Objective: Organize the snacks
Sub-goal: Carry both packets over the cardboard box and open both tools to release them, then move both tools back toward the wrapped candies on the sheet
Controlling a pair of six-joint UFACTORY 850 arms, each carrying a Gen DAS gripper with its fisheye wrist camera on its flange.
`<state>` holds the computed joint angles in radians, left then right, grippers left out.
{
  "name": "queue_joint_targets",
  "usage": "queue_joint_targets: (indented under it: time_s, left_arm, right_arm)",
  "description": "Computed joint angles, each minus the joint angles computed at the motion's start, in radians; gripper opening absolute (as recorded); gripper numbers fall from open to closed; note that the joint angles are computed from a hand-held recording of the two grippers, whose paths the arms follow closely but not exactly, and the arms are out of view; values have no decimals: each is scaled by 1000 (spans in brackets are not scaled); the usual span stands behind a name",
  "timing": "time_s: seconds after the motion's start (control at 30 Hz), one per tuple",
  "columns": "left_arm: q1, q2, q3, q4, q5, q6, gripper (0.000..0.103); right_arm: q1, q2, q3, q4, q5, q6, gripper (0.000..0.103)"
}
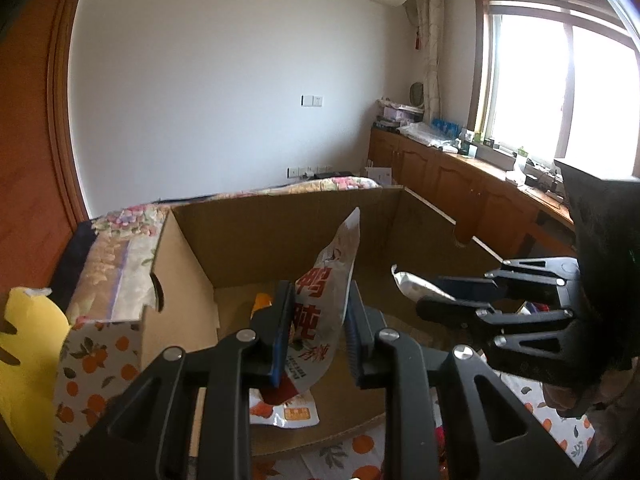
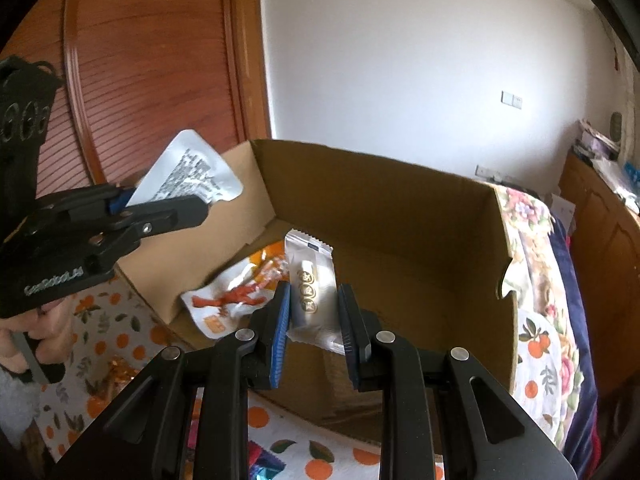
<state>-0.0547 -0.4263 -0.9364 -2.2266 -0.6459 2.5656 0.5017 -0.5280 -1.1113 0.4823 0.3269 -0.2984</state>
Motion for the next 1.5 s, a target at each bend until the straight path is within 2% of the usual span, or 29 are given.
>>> queue_joint_targets:
  time_s: [0.17,0.43,0.6,0.77,0.9,1.1,1.3,1.37,1.47,1.5]
  left_arm:
    - [-7,1,16,1,12,8,26]
    - [-27,39,50,-64,64,71,37]
    - [-17,79,88,-44,68,68,38]
    - [-14,149,143,-45,76,78,38]
    - [11,200,194,-4,71,59,41]
    - [27,248,277,-16,78,111,43]
    - [37,245,351,-81,79,203,43]
    - [44,232,361,-89,80,207,43]
    - [53,214,373,-113,79,226,43]
    - [57,208,376,-116,74,231,43]
  right_arm:
    - [-15,-13,-12,-53,-26,80,26]
    - [-7,0,-3,62,-30,-3,28]
    - [7,39,39,93,-5,-22,29]
    - [38,110,115,169,35,-82,31]
    - [62,166,190,189,63,-65,33]
    - [92,227,304,139,109,60,39]
    - [132,217,380,118,146,140,43]
    - [142,208,402,91,160,190,49]
    - [156,197,423,92,188,211,66]
    - [159,193,427,96,194,212,67]
